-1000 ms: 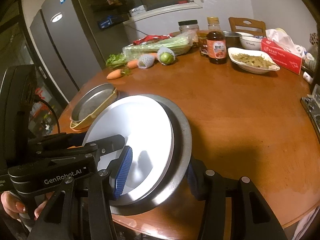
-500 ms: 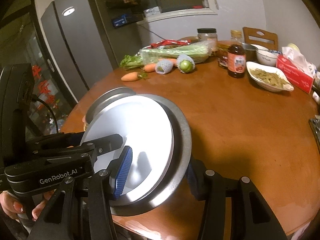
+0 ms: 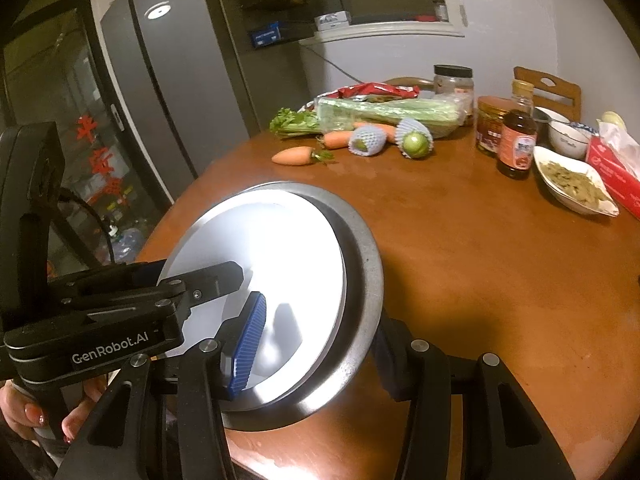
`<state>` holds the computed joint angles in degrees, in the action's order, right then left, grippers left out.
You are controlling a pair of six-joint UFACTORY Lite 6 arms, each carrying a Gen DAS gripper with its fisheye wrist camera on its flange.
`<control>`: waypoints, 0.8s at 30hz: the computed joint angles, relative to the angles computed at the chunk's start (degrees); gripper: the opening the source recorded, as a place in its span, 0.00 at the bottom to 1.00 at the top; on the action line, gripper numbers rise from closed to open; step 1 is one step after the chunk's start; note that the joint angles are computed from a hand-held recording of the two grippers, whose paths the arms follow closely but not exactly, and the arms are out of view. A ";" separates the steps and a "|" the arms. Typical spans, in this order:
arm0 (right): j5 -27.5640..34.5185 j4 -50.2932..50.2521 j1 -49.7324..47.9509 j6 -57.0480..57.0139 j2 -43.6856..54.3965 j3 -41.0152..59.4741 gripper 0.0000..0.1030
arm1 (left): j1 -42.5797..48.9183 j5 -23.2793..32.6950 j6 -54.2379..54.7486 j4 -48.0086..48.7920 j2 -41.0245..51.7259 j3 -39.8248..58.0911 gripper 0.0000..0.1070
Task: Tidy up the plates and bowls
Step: 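Lift the steel bowl with the left gripper and carry it over the grey tray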
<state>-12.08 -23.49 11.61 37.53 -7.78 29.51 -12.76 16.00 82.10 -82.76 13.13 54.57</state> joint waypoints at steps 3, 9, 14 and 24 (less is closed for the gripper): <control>0.43 2.36 1.14 -2.15 2.36 2.59 0.51 | 1.40 0.69 -1.00 1.36 1.10 1.58 0.44; 1.61 1.06 2.01 -1.09 6.71 7.90 0.51 | 2.75 1.79 -4.80 5.07 3.91 5.31 0.44; 2.37 -5.28 1.41 5.12 9.09 11.23 0.51 | 2.62 1.85 -12.57 12.56 6.31 9.68 0.44; 3.08 -32.01 -0.97 29.59 15.15 20.30 0.51 | 2.93 3.06 -28.23 26.97 11.58 19.40 0.44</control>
<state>-9.00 -55.50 10.64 67.12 7.37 49.81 -9.84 19.06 53.87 -55.79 24.70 73.97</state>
